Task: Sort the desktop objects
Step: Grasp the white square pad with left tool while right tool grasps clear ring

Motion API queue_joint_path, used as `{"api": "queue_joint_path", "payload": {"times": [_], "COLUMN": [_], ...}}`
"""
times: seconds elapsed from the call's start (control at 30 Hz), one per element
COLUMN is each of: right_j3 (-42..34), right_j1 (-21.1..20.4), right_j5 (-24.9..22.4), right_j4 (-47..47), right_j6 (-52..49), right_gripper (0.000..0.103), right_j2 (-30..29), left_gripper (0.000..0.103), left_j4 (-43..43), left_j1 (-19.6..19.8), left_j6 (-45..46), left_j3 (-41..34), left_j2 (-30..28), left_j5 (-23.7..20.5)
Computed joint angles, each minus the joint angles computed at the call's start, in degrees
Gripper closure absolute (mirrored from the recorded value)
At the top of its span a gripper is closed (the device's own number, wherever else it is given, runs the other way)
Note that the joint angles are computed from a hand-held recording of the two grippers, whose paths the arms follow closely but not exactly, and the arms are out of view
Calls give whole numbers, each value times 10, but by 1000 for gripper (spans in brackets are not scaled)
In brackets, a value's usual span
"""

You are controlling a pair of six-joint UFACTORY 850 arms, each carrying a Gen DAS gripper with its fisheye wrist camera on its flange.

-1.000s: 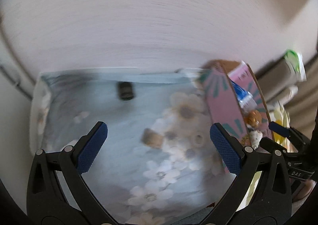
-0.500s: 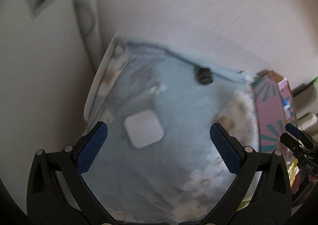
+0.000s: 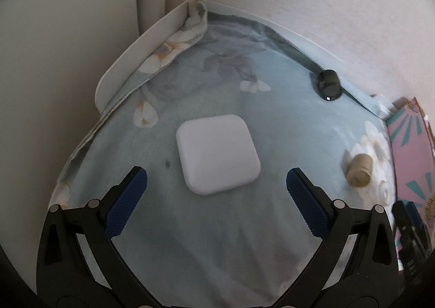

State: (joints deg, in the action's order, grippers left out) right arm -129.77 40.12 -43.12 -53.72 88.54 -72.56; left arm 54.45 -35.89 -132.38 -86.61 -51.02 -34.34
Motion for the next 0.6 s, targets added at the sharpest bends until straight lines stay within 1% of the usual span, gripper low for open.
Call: {"api": "queue_joint_path", "payload": {"times": [0.1,0.27,0.33,0.6], "right_j3": [-23,-33,-44,-48], "right_j1": [-11,-21,-22,-24], "right_j5": [-15,-20,-28,-30], "right_j4": [23,31,36,37], "right_j6": [-16,-18,-29,-44], "right_gripper": [30,30,30,30], "right_j2": [-16,-25,-32,-40], "left_gripper": [2,2,2,2], "left_j4": [-5,-29,-32,-76], "left_j1": [1,2,1,1], "left_j6": [12,47,52,119], "left_j3": [-13,-37,-41,-85], "left_j2": [-12,-27,-30,-58], "left_j5": [-15,-40,-49,-102]}}
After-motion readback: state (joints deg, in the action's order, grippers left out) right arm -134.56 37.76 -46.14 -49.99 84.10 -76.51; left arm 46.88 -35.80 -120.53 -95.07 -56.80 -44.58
